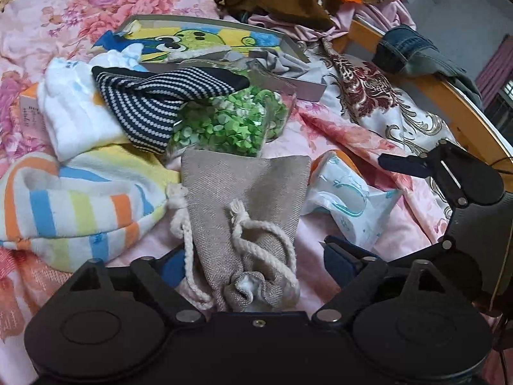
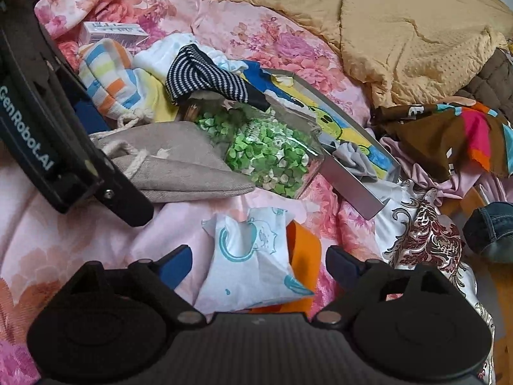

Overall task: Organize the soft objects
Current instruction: 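Grasp the beige drawstring pouch with the left tool while the right tool grasps the white packet, then lift and carry the pouch and white packet over the cartoon-painted tray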

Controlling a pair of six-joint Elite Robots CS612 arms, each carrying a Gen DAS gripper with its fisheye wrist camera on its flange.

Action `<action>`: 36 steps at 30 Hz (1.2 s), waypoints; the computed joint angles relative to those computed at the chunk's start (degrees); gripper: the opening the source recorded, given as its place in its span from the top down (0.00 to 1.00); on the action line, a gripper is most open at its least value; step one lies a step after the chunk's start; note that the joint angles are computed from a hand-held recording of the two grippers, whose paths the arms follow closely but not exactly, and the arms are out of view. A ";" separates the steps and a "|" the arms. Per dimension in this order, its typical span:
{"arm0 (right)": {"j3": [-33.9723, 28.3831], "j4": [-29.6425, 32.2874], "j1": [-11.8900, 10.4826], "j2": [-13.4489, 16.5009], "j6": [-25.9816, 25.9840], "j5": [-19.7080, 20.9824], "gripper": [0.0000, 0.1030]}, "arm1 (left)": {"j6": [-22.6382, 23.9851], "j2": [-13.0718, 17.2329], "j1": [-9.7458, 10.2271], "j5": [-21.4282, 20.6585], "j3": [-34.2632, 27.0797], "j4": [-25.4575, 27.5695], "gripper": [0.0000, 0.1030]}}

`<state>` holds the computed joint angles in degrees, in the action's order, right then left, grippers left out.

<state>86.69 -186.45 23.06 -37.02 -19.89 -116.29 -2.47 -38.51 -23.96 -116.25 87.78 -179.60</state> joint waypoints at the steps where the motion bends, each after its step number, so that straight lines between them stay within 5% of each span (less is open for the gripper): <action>1: -0.01 0.24 0.00 -0.03 -0.09 0.24 0.13 | 0.22 0.05 -0.02 -0.05 -0.05 -0.04 0.20; 14: 0.21 3.50 -0.14 -0.73 2.45 2.75 0.28 | -0.44 0.88 -0.06 1.26 -1.10 0.10 0.39; 25: 0.16 7.61 -1.23 -1.68 13.57 4.38 0.34 | -0.69 1.25 0.01 0.25 -1.19 -0.97 0.47; 36: -1.25 2.73 1.07 0.84 -0.65 -2.76 0.42 | -0.97 1.11 0.08 -1.00 -1.05 -1.40 0.57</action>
